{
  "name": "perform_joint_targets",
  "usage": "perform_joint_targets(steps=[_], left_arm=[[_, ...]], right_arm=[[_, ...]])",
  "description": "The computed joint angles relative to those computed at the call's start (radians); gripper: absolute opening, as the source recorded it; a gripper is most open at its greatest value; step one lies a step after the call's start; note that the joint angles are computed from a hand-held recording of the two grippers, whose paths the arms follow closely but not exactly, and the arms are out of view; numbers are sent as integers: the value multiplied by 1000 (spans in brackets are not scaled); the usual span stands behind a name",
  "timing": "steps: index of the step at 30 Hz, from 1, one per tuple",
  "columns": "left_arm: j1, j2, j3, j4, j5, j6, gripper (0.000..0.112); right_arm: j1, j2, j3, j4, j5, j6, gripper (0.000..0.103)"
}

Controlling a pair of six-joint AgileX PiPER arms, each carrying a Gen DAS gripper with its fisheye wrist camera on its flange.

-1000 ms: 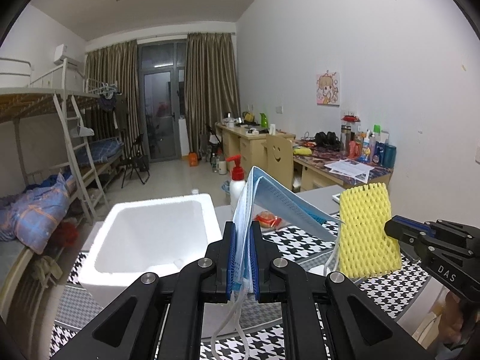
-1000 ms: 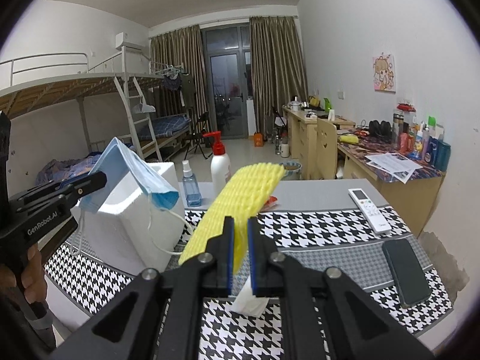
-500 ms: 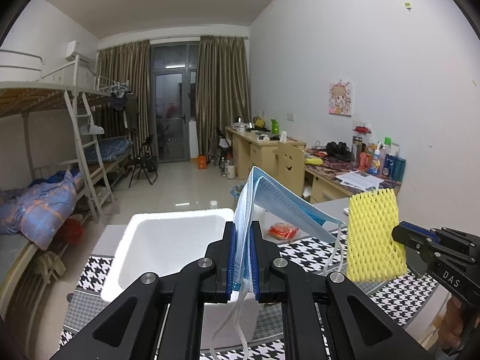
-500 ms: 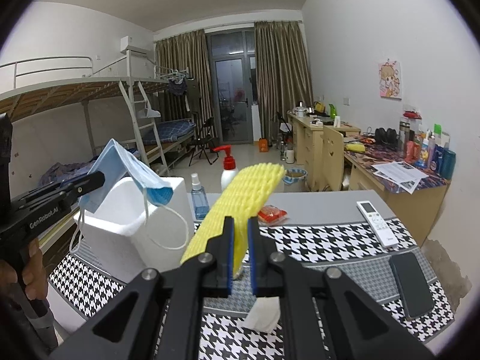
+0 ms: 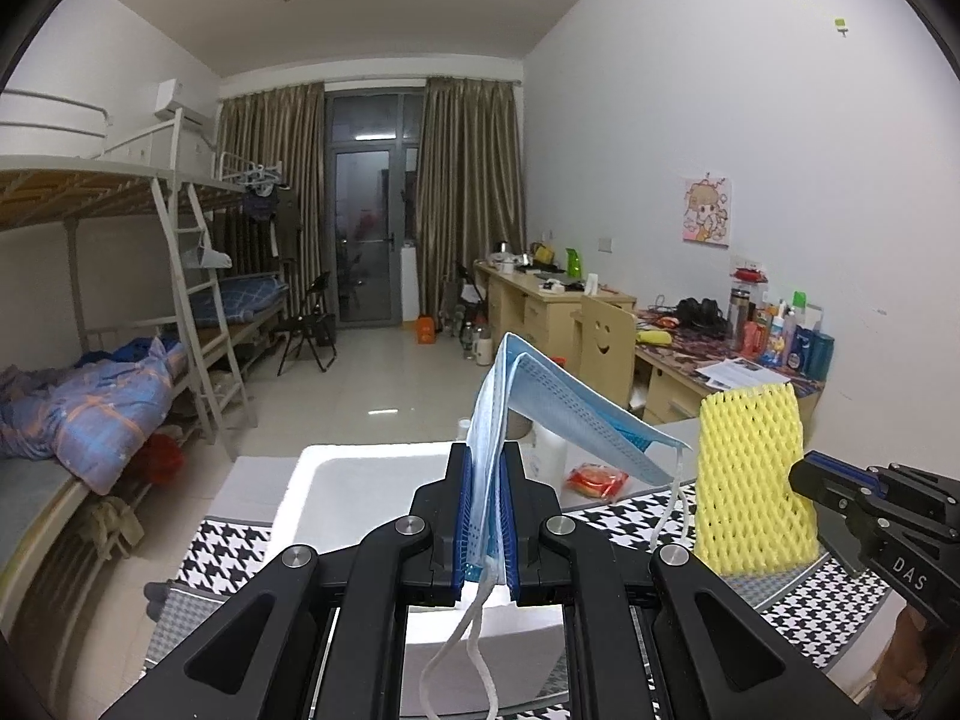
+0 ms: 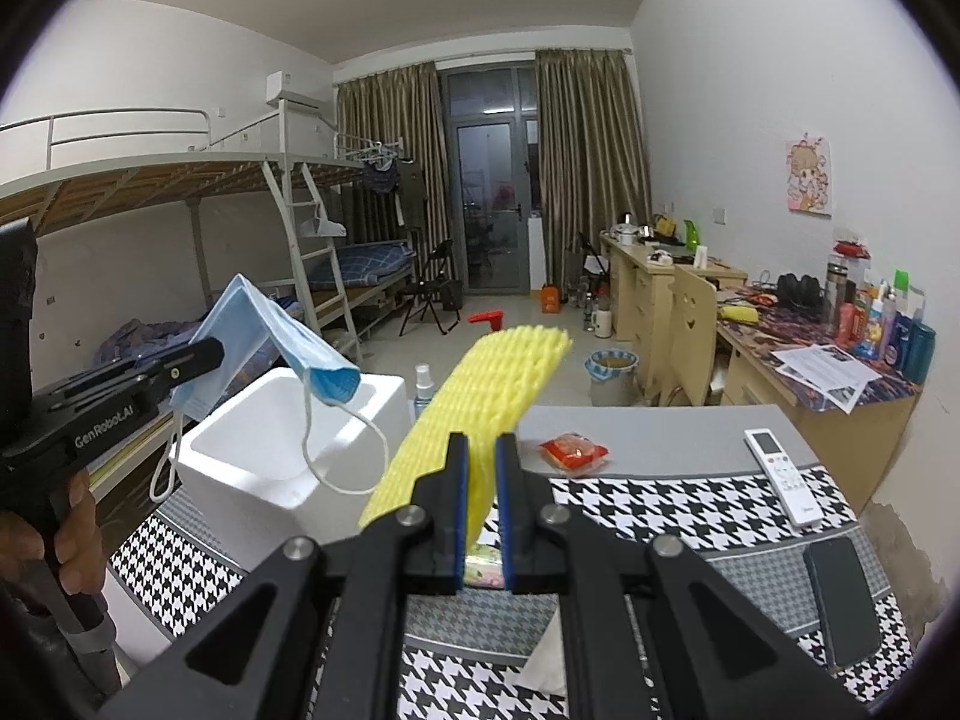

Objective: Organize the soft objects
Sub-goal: 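Carry the mask with the left gripper while the right gripper carries the net over the foam box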

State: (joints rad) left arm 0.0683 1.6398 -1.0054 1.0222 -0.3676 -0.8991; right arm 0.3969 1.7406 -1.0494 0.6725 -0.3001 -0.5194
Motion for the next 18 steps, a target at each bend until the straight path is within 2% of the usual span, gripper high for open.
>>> perform_joint_targets(steps=[18], left_arm=[[15, 17, -36, -141, 71, 106, 10]], right_arm=[[20, 68, -121, -27, 67, -18, 11]])
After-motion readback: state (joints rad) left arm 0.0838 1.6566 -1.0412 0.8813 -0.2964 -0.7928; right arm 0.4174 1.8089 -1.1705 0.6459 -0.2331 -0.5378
